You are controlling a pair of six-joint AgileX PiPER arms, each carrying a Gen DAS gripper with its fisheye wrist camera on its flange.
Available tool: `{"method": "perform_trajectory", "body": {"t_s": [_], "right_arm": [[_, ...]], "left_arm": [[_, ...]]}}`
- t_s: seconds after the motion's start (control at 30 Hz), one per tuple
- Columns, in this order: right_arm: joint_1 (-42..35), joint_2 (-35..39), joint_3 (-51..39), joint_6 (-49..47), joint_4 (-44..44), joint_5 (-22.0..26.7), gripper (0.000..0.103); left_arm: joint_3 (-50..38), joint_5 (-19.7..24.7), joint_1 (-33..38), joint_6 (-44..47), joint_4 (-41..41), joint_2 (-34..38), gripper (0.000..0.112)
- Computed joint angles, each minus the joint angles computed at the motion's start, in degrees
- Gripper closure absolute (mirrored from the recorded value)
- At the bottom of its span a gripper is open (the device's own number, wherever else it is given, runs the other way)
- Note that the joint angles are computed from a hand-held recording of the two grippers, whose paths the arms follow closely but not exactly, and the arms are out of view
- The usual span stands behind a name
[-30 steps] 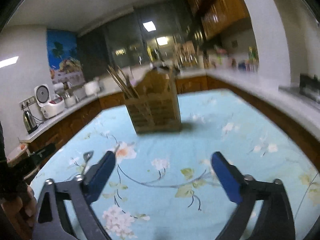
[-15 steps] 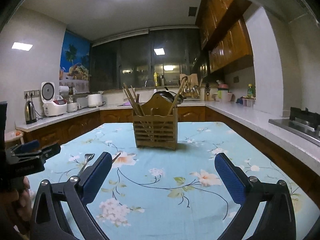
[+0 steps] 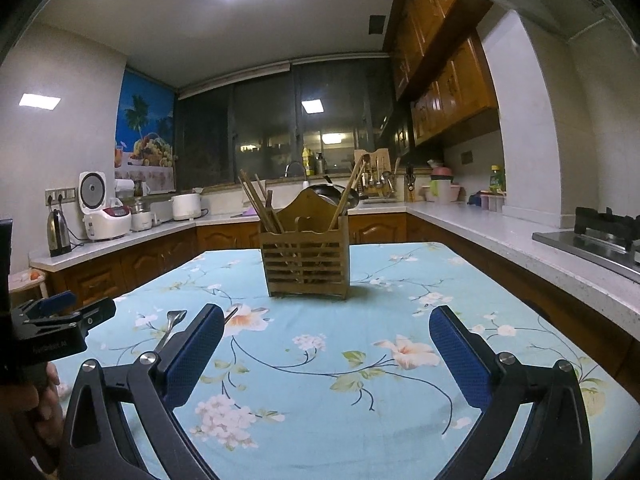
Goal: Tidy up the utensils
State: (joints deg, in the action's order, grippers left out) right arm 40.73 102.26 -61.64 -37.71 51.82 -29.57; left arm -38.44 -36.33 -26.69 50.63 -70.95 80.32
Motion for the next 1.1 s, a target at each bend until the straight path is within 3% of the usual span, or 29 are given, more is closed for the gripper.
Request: {"method": "perform_trajectory", "body": {"t_s": [0.77,1.1], "right_arm": [[0.0,-0.8,0.5,1.8,-2.0,0.1,0.000],[0.0,-0.8,0.3,1.6,-2.3,0.7,0.000]], "left_arm": [[0.5,-4.4,-2.7,0.9,-0.2,1.0,0.010],[-0.1,-3.4,-2.0,3.2,-2.2,0.7,0.010]]}}
